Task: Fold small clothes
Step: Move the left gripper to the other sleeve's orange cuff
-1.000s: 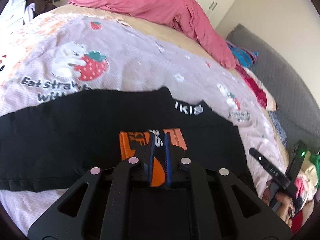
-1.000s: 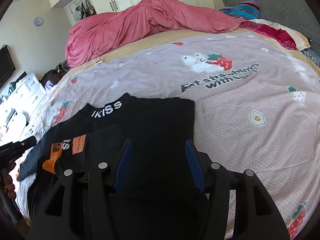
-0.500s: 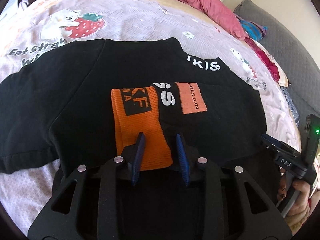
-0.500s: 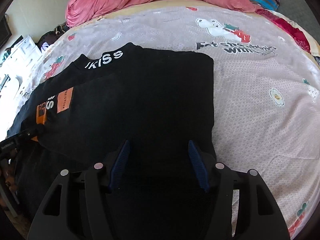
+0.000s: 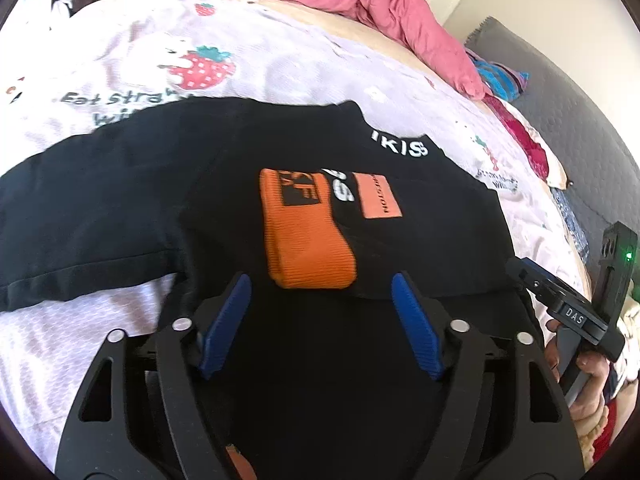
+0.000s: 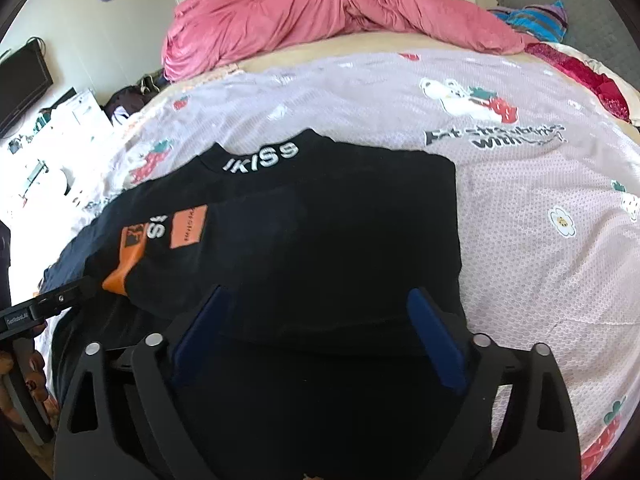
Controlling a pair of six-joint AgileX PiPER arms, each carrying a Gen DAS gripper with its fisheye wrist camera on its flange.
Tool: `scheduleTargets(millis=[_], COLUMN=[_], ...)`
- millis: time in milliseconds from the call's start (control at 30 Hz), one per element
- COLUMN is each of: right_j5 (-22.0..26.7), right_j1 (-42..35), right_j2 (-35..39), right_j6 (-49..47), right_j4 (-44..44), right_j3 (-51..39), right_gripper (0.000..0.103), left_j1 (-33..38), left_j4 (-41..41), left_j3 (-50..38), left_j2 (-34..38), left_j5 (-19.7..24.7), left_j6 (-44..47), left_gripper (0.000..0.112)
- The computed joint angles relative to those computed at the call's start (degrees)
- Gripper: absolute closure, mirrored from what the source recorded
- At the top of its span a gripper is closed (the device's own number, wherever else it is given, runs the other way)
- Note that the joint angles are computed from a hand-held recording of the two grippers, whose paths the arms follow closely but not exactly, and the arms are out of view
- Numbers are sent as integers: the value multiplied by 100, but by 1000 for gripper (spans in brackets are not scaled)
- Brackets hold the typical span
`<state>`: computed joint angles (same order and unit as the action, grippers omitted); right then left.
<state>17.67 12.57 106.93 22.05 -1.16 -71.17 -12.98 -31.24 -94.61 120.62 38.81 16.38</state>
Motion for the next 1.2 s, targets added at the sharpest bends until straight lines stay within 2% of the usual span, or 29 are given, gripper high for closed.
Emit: scheduleTargets(millis=[33,100,200,267,400,700,933,1200], right_j5=[-41,-121,-247,-267,-317,-264,-190,-9], right_j1=[17,39,150,224,304,624,977,1294], right_j2=[-12,-9,-35,-35,-43,-38,69,302], right_j6=[-97,-276,4,334,388,643,686,524], right_j4=[102,273,-80,-409,-442,-718,-837,-670], right_j3=[12,13,52,50,36,-147,-419,-868], right_gripper=[8,7,7,7,6,5,5,5], left_j1=[38,94,150,183,315,765,1114,1396], left_j4=[-49,-101,52,108,42,-577,-724,-432], left_j3=[101,285,545,669,935,1319,1408,1438], left_j2=[-78,-221,-435,-542,-747,-1056,-1164,-1206], left_j5=[-70,-208,-437,-529,-687,-804,-816,-853], left_j6=[29,79,-19,-46,1,394,296,-68], left_gripper=[34,29,20,19,19,19,19,19])
